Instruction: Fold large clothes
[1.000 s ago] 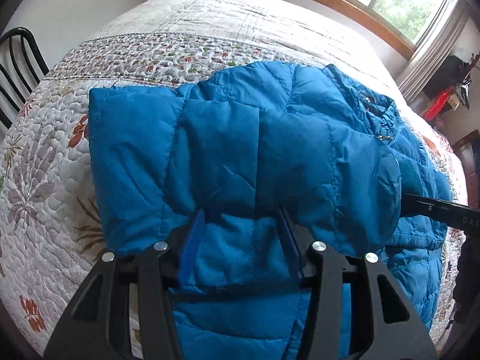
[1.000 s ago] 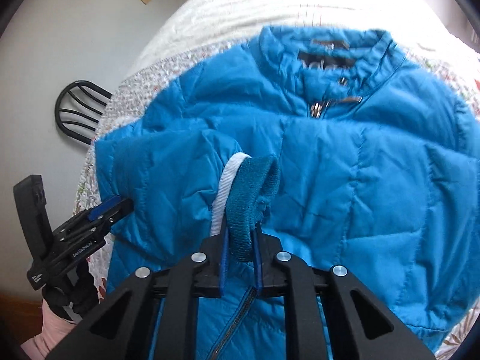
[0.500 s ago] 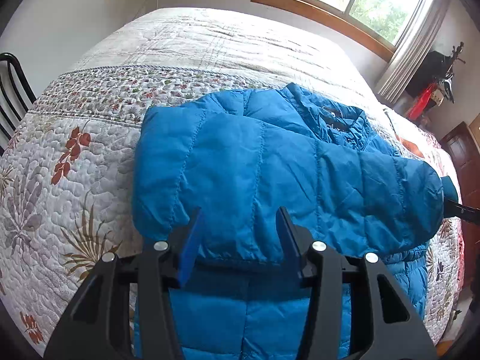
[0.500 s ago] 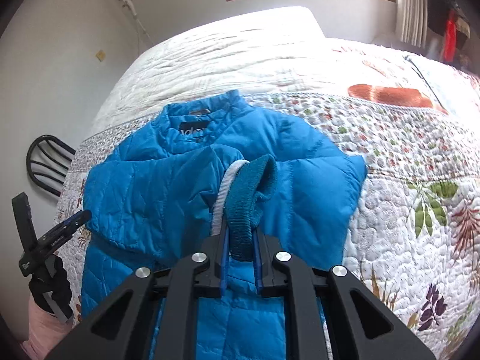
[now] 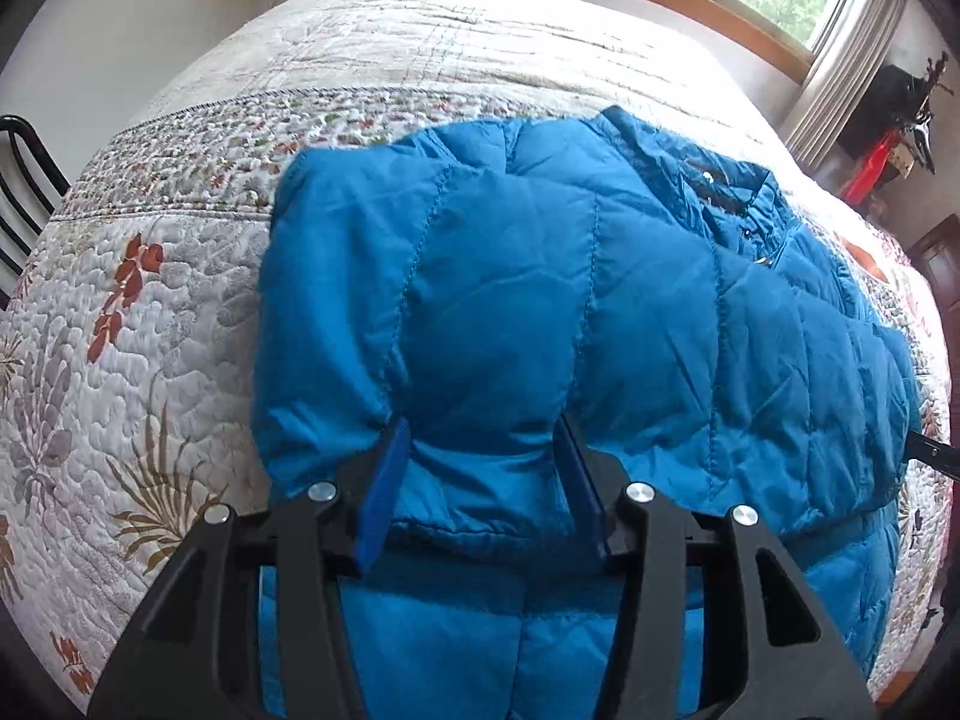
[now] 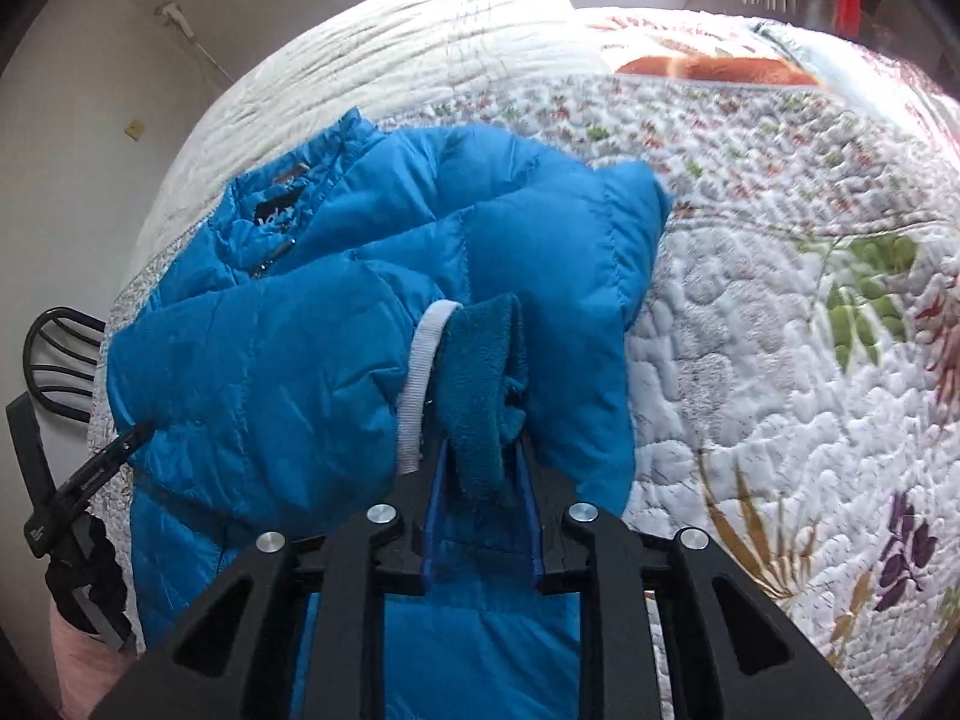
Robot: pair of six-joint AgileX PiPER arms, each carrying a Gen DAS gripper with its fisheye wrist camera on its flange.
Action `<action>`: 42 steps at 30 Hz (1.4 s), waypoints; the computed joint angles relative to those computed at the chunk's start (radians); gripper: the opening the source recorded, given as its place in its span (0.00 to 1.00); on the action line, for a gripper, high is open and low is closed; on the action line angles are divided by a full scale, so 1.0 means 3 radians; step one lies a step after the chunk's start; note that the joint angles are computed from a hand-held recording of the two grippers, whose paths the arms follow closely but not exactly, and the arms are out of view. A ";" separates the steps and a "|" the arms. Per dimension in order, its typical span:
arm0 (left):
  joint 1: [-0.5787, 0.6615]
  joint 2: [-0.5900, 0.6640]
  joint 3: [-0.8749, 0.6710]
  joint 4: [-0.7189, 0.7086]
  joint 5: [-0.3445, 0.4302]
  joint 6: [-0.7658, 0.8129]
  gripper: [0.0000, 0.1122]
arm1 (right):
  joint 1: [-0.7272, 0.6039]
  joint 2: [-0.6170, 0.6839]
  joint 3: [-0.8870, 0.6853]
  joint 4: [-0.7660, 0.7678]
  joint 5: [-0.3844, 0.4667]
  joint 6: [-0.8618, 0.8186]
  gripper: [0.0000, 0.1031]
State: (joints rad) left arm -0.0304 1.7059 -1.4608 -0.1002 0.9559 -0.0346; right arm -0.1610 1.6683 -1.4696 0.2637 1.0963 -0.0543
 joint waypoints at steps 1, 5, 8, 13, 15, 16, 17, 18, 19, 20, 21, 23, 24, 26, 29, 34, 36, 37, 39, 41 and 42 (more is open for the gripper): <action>-0.0018 -0.0074 0.0004 0.0027 -0.0025 -0.0030 0.44 | 0.0030 -0.0120 0.0028 -0.0038 -0.0041 0.0014 0.23; -0.0188 -0.0202 -0.0067 -0.0023 -0.0014 -0.0085 0.44 | 0.0181 -0.0161 -0.0144 0.0320 0.0094 -0.0184 0.23; -0.0399 -0.0131 -0.0116 -0.0002 -0.0008 -0.0131 0.44 | 0.0544 0.0063 -0.0283 0.0176 0.0087 -0.0023 0.23; -0.0579 0.0048 -0.0037 0.0109 -0.0056 -0.0276 0.44 | 0.0787 0.0386 -0.0291 0.0096 -0.0014 0.0143 0.23; -0.0586 0.0086 0.0042 0.0155 -0.0130 -0.0264 0.44 | 0.0801 0.0455 -0.0248 0.0110 -0.0063 0.0157 0.22; -0.0590 0.0093 0.0077 0.0156 -0.0172 -0.0233 0.44 | 0.0800 0.0491 -0.0246 0.0095 -0.0068 0.0174 0.20; -0.0594 0.0103 0.0091 0.0155 -0.0192 -0.0204 0.44 | 0.0796 0.0530 -0.0251 0.0083 -0.0067 0.0183 0.16; -0.0597 0.0118 0.0097 0.0154 -0.0199 -0.0174 0.44 | 0.0781 0.0581 -0.0265 0.0096 -0.0074 0.0164 0.14; -0.0588 0.0122 0.0100 0.0144 -0.0196 -0.0143 0.44 | 0.0758 0.0611 -0.0251 0.0131 -0.0091 0.0139 0.13; -0.0576 0.0132 0.0107 0.0129 -0.0203 -0.0105 0.44 | 0.0733 0.0636 -0.0238 0.0169 -0.0104 0.0125 0.11; -0.0570 0.0134 0.0122 0.0120 -0.0218 -0.0077 0.44 | 0.0716 0.0643 -0.0218 0.0187 -0.0119 0.0112 0.08; -0.0568 0.0144 0.0144 0.0124 -0.0253 -0.0045 0.44 | 0.0707 0.0657 -0.0191 0.0175 -0.0160 0.0086 0.03; -0.0577 0.0146 0.0159 0.0143 -0.0277 -0.0054 0.44 | 0.0692 0.0655 -0.0164 0.0194 -0.0191 0.0069 0.00; -0.0620 0.0149 0.0176 0.0223 -0.0304 -0.0131 0.44 | 0.0654 0.0626 -0.0088 0.0261 -0.0246 0.0023 0.00; -0.0653 0.0190 0.0104 0.0282 -0.0232 -0.0232 0.44 | 0.0665 0.0596 -0.0053 0.0212 -0.0278 0.0022 0.00; -0.0615 0.0132 -0.0043 0.0249 0.0043 -0.0220 0.45 | 0.0651 0.0362 0.0008 0.0186 -0.0207 -0.0011 0.06; -0.0543 -0.0109 0.0077 0.0211 0.0095 -0.0183 0.47 | 0.0595 -0.0051 0.0316 0.0276 -0.0329 -0.0175 0.32; -0.0464 -0.0295 0.0190 0.0139 0.0099 -0.0081 0.51 | 0.0571 -0.0289 0.0482 0.0288 -0.0367 -0.0268 0.38; -0.0281 -0.0668 0.0429 0.0023 0.0112 0.0126 0.60 | 0.0500 -0.0707 0.0763 0.0290 -0.0330 -0.0417 0.40; -0.0045 -0.1010 0.0638 -0.0055 0.0210 0.0346 0.64 | 0.0285 -0.1083 0.1055 0.0488 -0.0170 -0.0669 0.40; 0.0116 -0.1180 0.0755 -0.0115 0.0288 0.0493 0.64 | 0.0166 -0.1235 0.1177 0.0580 -0.0071 -0.0775 0.41</action>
